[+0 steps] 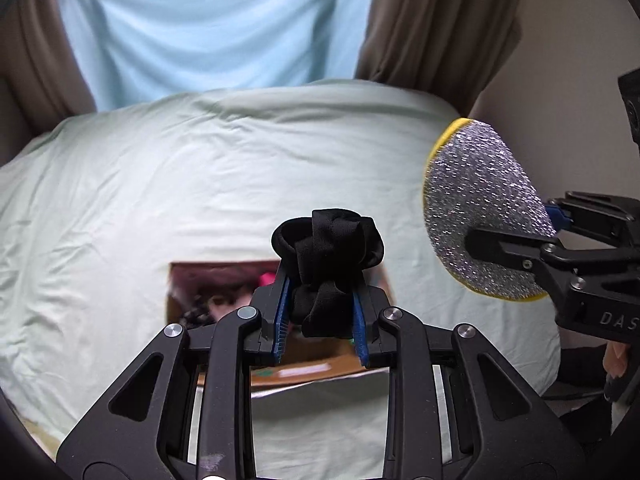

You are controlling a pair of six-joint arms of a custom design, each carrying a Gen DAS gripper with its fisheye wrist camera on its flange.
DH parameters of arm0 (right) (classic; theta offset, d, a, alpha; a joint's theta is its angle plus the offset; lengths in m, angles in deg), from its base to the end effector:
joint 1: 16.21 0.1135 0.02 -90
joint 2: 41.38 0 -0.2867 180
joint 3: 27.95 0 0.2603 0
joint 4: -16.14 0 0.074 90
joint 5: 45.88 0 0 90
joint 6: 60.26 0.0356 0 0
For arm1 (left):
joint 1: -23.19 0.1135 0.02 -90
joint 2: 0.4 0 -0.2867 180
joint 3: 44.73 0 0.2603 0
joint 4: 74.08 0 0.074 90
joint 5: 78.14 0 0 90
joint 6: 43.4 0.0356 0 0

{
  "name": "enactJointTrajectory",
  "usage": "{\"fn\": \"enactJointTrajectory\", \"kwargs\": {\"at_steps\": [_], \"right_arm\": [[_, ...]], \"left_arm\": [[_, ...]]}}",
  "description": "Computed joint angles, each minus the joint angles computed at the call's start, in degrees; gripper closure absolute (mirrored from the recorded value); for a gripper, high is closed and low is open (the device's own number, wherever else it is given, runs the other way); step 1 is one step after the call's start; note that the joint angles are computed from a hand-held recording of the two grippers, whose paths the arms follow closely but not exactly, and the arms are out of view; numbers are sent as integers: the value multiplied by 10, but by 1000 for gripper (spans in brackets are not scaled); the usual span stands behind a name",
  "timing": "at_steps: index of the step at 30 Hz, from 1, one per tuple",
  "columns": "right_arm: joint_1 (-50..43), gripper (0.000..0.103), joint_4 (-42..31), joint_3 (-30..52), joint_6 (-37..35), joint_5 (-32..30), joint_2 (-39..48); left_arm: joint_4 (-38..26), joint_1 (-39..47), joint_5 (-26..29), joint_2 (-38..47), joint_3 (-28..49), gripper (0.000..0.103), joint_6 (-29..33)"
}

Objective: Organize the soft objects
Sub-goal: 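Carry hair tie and sponge into the box and open both tools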

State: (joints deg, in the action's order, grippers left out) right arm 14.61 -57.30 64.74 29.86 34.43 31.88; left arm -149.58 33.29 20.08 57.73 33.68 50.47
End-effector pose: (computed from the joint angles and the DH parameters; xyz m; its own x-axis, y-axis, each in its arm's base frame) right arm 0.2091 0.1317 0.3864 -0.6961 -0.4129 -0.5874 -0.5885 0.7967 0.1374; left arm 0.1733 0.0257 0.3575 -0.8131 -0.0770 -0.5771 -0.0385 0.9962 -0.0787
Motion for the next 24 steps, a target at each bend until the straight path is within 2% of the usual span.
{"fn": "enactJointTrajectory", "kwargs": {"at_steps": [4,10,15,17,21,24], "right_arm": [[84,68,40,-36,117,35,12],[150,67,95,-78,246,62,52],[165,67,126,-110,302,62,93],[171,64,138,-122,318,69,112],[172,63,177,-155,327,68,137],[165,56,194,-163,320,71,161]], "left_arm": [[-32,167,72,-3,-25,80,140],[-27,314,106,49,-63,80,279],[31,331,90,109,-102,80,296],[57,324,78,132,-115,80,288],[94,304,61,170,-131,80,261],[105,283,54,193,-131,80,246]]}}
